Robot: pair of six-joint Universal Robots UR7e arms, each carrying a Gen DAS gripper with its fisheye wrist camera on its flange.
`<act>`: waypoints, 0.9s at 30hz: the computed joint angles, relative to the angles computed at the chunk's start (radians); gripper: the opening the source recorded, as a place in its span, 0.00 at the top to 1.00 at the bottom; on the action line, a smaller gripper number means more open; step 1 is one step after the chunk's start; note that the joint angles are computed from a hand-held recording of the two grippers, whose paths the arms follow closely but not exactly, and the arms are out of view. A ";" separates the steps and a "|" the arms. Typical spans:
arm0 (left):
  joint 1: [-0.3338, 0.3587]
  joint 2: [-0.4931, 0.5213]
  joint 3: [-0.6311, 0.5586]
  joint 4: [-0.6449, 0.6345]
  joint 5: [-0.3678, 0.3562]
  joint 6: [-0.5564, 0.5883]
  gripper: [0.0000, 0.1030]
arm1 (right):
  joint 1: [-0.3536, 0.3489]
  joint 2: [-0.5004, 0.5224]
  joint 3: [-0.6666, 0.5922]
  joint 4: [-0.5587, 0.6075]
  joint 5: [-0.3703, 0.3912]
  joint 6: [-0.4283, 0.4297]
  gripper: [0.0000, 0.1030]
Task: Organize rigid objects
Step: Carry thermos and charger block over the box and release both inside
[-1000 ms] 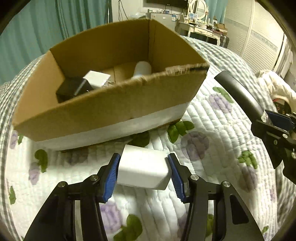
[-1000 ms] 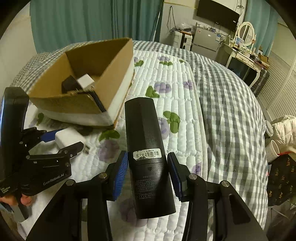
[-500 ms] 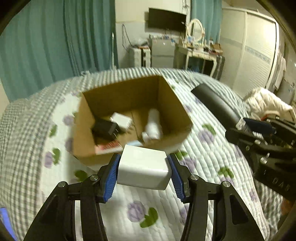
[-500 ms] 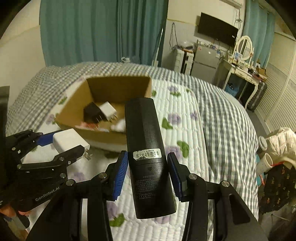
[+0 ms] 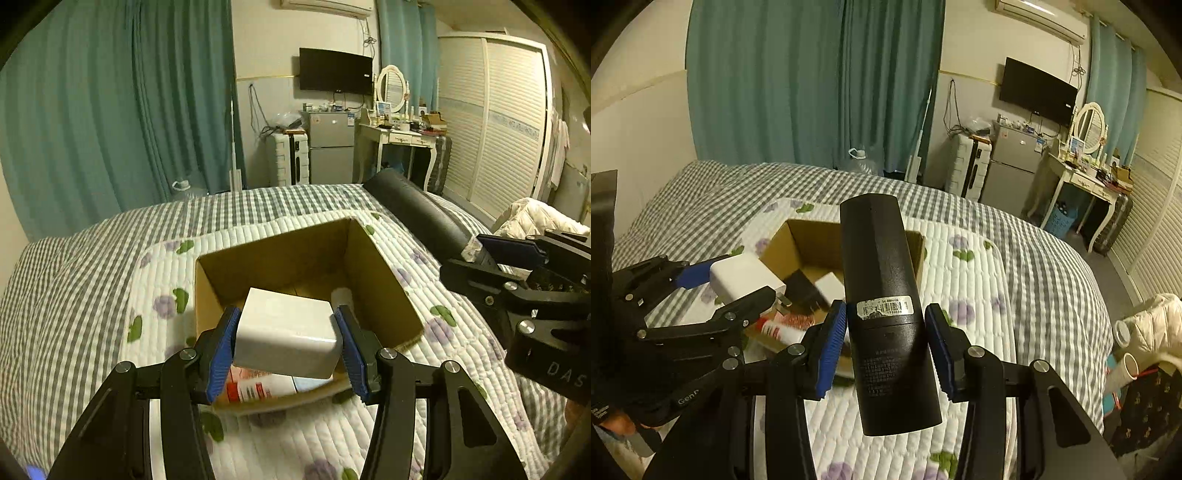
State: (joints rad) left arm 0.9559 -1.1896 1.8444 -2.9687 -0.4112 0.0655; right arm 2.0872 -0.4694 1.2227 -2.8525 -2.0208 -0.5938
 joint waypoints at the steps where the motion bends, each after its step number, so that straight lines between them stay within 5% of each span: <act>1: 0.008 0.012 -0.013 -0.024 -0.004 0.030 0.48 | -0.002 0.011 -0.016 0.006 0.002 -0.002 0.58; 7: 0.054 0.067 -0.080 -0.058 -0.039 0.110 0.48 | -0.021 0.065 -0.084 0.037 0.011 -0.004 0.58; 23: 0.177 0.119 -0.175 0.213 -0.113 -0.102 0.46 | -0.060 0.177 -0.236 0.114 0.005 0.005 0.58; 27: 0.171 0.125 -0.175 0.144 -0.090 -0.043 0.34 | -0.065 0.198 -0.268 0.123 0.007 0.010 0.58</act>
State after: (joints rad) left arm 1.1267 -1.0647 1.6695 -2.8250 -0.5008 0.0229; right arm 2.0227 -0.2718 0.9551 -2.7291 -2.0136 -0.5841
